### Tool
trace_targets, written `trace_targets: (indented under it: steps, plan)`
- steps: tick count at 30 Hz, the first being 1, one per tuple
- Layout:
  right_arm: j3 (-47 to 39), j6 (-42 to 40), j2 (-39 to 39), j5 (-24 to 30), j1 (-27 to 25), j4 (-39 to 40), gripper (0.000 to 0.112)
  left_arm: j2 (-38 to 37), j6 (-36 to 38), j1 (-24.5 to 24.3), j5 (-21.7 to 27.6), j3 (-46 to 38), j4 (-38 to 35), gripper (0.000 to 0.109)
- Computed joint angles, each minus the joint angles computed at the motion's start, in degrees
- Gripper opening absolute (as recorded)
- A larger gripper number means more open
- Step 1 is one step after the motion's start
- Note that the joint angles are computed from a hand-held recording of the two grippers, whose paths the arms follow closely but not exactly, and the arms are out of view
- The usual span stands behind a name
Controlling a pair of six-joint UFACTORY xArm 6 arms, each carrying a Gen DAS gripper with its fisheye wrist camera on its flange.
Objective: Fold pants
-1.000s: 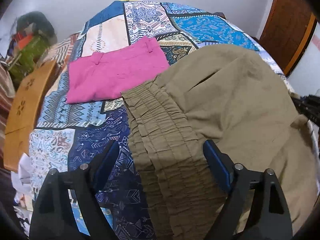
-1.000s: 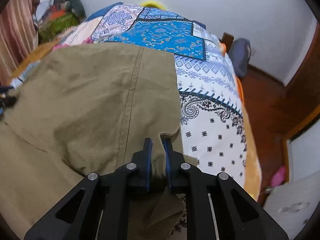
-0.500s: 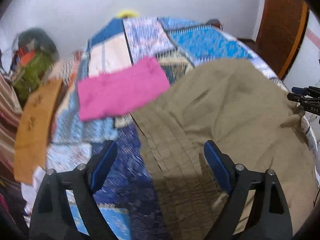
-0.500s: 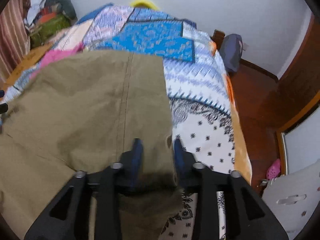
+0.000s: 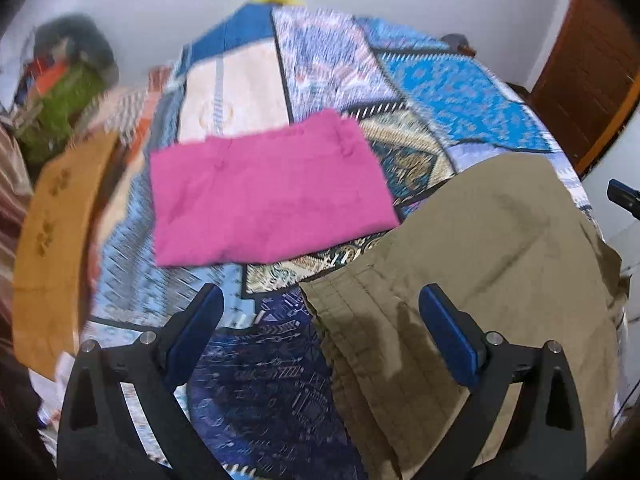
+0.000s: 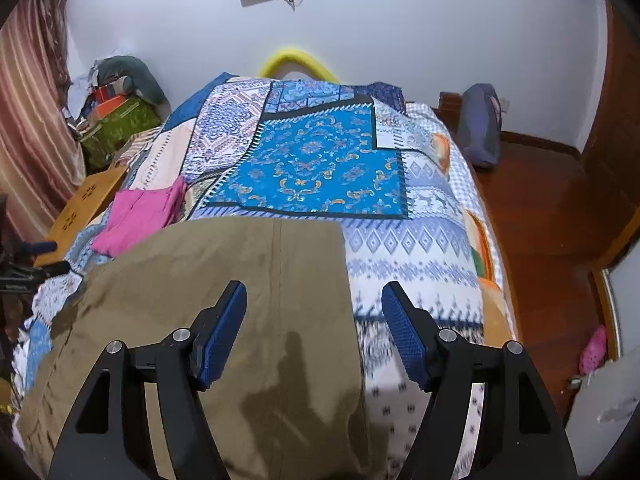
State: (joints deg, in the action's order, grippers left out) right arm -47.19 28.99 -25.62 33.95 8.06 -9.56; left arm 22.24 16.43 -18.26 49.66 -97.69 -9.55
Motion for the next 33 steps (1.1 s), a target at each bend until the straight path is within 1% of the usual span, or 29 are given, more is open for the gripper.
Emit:
trace_targets:
  steps: [3,5,7,9,11,13,15,16,17,18,19,20,21,23,24,25,26,27,29,32,33]
  plan:
    - [-2.3,-3.3,4.0,0.4,-1.2,1.4,0.066,4.2,-1.2,0.1,3.2,-4.0,-1.3,0.099]
    - [-4.4,-5.8,7.5,0.5,-2.0,2.1,0.066,5.5,-1.0,-0.1,3.3,-4.6,-1.2,0.099]
    - [-6.1,-8.7,10.2,0.2,-2.7,4.2,0.066,6.6,0.0,0.0,2.9,-5.1,-3.0,0.099]
    - [-8.0,-9.4,12.8,0.3,-3.4,5.3,0.065,8.0,-0.5,0.2,3.6,-6.4,-4.6,0.099]
    - [-9.8,-11.8,15.4,0.4,-4.0,8.9,0.065,9.3,-1.0,0.7,5.2,-7.7,-7.0,0.099]
    - [-10.9,-12.7,17.3,-0.1,-4.2,10.2,0.064,10.1,-1.2,1.1,6.5,-8.6,-8.7,0.099]
    - [-11.8,-15.8,19.0,-0.3,-4.3,14.0,0.062,10.5,-0.7,1.4,7.1,-9.0,-10.2,0.099]
    - [-12.1,-17.7,19.6,0.0,-4.3,15.9,0.057,10.5,-0.1,1.5,7.2,-9.0,-10.8,0.099]
    - [-12.0,-18.3,19.7,-0.5,-4.0,15.8,0.052,10.5,0.4,1.6,7.1,-8.8,-11.2,0.098]
    - [-11.9,-19.8,19.8,-1.0,-3.7,16.6,0.047,10.5,0.9,1.6,7.1,-8.8,-11.6,0.095]
    - [-12.0,-20.6,19.8,-1.2,-3.3,16.7,0.035,10.5,1.3,1.6,7.4,-8.9,-11.9,0.093]
    - [-11.9,-19.0,19.8,-1.3,-3.1,14.5,0.030,10.4,2.0,1.6,7.6,-8.9,-12.4,0.087]
    - [-12.1,-17.2,19.9,-1.2,-2.8,12.0,0.026,10.1,3.0,1.6,7.8,-8.8,-12.9,0.077]
    - [-11.8,-14.7,19.6,-1.1,-2.5,8.0,0.015,9.4,4.8,1.2,7.5,-8.1,-13.3,0.069]
    - [-11.6,-14.7,19.3,-1.2,-2.5,7.6,0.013,8.3,4.8,0.6,5.5,-6.6,-11.4,0.067]
    - [-11.2,-14.5,18.8,-1.4,-2.6,7.3,0.007,7.2,5.3,-0.1,3.7,-5.1,-9.6,0.066]
    - [-11.1,-13.3,18.5,-1.2,-2.4,5.6,0.006,6.8,5.4,-0.5,2.3,-4.3,-8.2,0.064]
    - [-11.1,-11.5,18.5,-1.0,-2.1,3.2,0.006,5.6,5.4,-1.3,0.0,-2.5,-6.0,0.062]
    - [-11.6,-9.2,18.7,-0.2,-1.5,-1.0,0.005,4.8,5.3,-1.8,-2.4,-1.1,-3.5,0.061]
    - [-12.1,-5.8,19.0,0.6,-1.1,-6.4,0.004,3.5,3.3,-2.9,-8.2,1.8,3.0,0.060]
    - [-12.2,-4.9,19.0,0.8,-1.0,-8.0,0.004,3.4,2.9,-3.0,-9.0,2.0,4.3,0.060]
